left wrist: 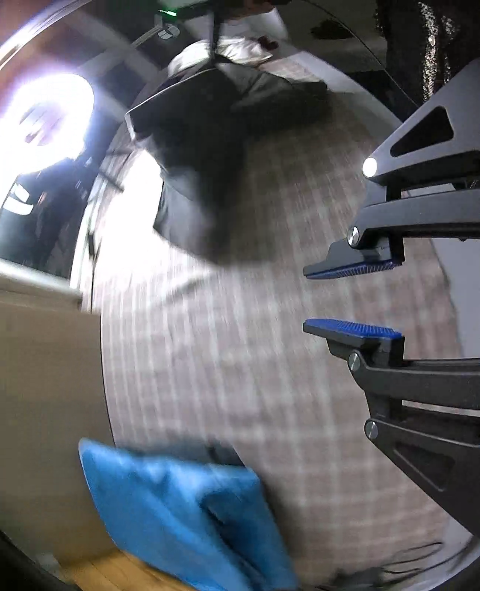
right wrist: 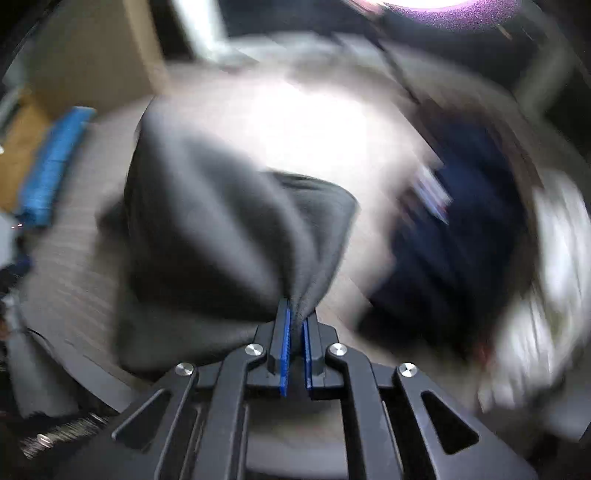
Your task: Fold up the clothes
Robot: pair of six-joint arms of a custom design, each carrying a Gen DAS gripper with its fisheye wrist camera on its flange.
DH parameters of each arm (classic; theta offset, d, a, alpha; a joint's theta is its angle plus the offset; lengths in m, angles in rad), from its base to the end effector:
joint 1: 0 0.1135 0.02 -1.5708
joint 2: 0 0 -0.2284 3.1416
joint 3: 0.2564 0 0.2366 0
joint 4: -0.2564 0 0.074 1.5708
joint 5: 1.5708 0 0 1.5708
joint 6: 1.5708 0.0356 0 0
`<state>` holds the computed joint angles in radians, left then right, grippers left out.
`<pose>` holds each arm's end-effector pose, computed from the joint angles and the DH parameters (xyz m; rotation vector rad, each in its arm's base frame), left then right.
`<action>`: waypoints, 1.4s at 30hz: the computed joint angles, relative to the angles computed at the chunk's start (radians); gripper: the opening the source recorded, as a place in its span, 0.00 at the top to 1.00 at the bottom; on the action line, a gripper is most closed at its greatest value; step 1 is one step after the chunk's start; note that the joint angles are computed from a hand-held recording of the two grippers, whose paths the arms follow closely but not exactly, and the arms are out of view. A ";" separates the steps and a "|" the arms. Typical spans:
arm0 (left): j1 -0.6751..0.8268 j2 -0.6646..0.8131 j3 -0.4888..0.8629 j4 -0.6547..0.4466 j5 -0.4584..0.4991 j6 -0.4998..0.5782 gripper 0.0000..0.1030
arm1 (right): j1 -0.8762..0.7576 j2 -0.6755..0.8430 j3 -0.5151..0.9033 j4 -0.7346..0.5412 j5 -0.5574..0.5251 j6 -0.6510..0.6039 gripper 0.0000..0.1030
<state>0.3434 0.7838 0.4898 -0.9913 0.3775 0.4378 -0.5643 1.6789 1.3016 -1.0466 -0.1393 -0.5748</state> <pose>0.1220 0.0297 0.1631 0.2028 2.7113 -0.3313 0.2523 -0.1539 0.2040 -0.0305 2.9424 0.0561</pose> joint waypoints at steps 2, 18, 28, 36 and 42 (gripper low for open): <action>-0.196 0.073 0.008 0.102 -0.041 -0.130 0.77 | -0.103 0.046 -0.012 -0.003 0.074 -0.005 0.91; -1.062 1.122 0.670 0.567 0.053 -0.550 0.62 | -0.071 0.180 0.103 0.109 -0.129 -0.040 0.40; -1.152 1.310 0.860 0.576 -0.060 -0.611 0.91 | -0.112 0.236 0.136 0.010 -0.240 -0.145 0.97; -0.970 0.798 0.592 0.505 -0.046 -0.574 0.96 | -0.144 0.044 0.204 -0.091 -0.341 -0.155 0.98; -0.785 0.544 0.569 0.357 -0.095 -0.493 0.96 | -0.017 -0.032 0.177 -0.069 -0.263 -0.112 0.50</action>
<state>-0.4419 1.3282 1.0592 -0.6344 0.2829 -0.0551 -0.5818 1.6471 1.4787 -1.1153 -0.4018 -0.6870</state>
